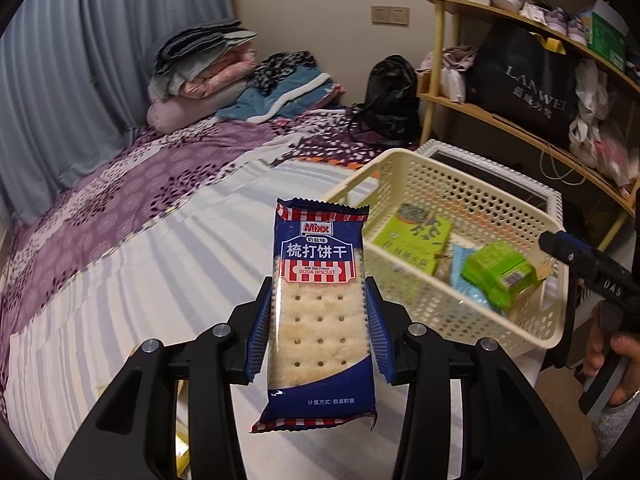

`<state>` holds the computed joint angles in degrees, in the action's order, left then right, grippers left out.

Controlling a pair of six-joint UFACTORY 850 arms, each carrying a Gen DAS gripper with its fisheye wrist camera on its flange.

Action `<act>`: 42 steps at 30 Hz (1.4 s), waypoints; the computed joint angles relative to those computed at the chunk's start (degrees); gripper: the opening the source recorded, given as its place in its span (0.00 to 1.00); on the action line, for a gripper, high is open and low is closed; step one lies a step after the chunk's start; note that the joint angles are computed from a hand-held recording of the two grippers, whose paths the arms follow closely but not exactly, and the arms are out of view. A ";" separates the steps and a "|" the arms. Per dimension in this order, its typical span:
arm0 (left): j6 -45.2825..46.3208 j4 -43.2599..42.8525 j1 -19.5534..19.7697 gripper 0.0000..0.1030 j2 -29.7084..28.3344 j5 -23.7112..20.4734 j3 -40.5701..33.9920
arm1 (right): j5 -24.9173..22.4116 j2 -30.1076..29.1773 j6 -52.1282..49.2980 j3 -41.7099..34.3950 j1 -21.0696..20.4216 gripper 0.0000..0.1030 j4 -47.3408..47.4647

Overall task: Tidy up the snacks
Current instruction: 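Lower the blue cracker pack into the cream basket and open the left tool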

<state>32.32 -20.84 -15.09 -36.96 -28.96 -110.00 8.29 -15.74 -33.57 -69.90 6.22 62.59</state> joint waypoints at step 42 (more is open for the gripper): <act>-5.23 5.10 -6.38 0.97 -11.90 -4.60 -17.31 | 1.43 1.22 -7.66 1.19 0.80 0.84 4.96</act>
